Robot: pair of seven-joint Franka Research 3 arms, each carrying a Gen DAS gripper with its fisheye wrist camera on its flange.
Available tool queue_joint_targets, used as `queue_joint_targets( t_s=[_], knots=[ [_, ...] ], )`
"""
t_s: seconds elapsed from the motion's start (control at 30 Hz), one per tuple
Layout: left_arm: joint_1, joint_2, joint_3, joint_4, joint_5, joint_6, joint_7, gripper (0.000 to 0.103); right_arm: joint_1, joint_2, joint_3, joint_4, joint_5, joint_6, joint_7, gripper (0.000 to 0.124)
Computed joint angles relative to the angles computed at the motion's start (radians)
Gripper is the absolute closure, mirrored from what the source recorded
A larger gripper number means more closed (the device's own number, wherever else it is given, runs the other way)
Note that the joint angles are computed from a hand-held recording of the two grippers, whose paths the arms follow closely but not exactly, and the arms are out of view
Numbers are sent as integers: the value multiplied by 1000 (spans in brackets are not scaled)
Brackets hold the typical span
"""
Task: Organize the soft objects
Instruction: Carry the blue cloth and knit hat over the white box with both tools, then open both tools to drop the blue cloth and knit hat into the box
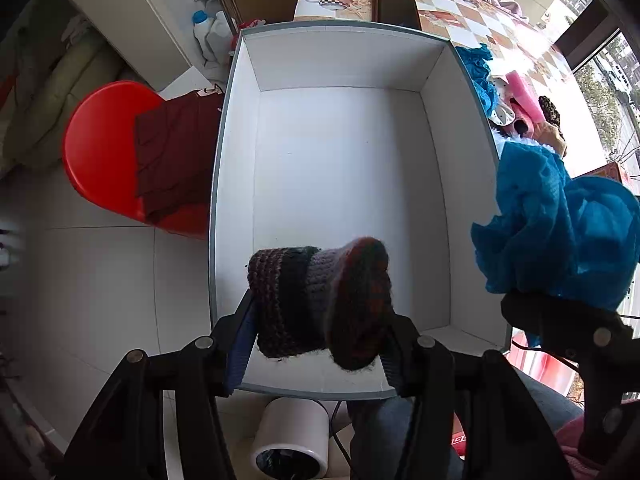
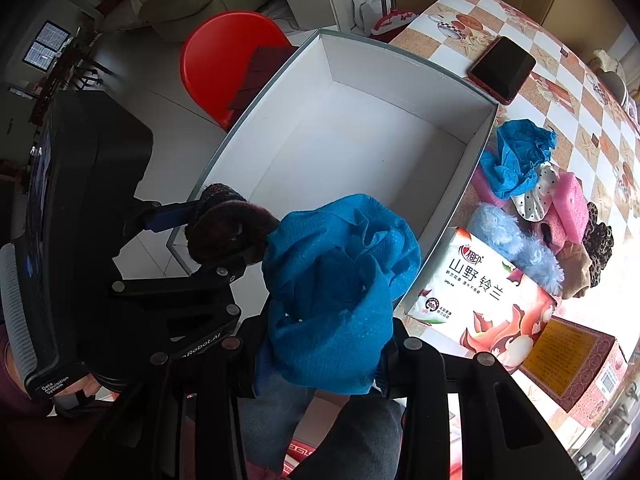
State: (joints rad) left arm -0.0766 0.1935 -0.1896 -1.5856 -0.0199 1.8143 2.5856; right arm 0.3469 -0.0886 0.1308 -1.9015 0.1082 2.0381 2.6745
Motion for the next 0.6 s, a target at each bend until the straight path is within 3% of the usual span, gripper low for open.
queue_joint_targets(
  t_s=[0.13,0.2,0.3,0.37,0.43,0.47,0.6],
  knots=[
    [1,9,-1,12,-6,-13,-5,37,1,1,-1,-4,8,12,-4,79],
    [2,12,-1,17,-8,-14,-8,25,1,-5,-2,-16,17,26,-1,78],
    [2,11,-1,15,-2,-6,-9,20,-2,-13,0,-25,16,26,21,56],
    [3,20,0,29,-7,-19,-17,18,-6,-37,-1,-57,20,52,42,50],
    [8,40,-1,62,-29,-55,-29,9,-14,-64,1,-90,18,77,76,21],
    [12,52,-2,85,-46,-76,-37,0,-19,-77,3,-101,10,80,99,21],
    [24,121,-16,224,-117,-211,-60,0,-44,-156,10,-174,-2,93,195,21]
  ],
)
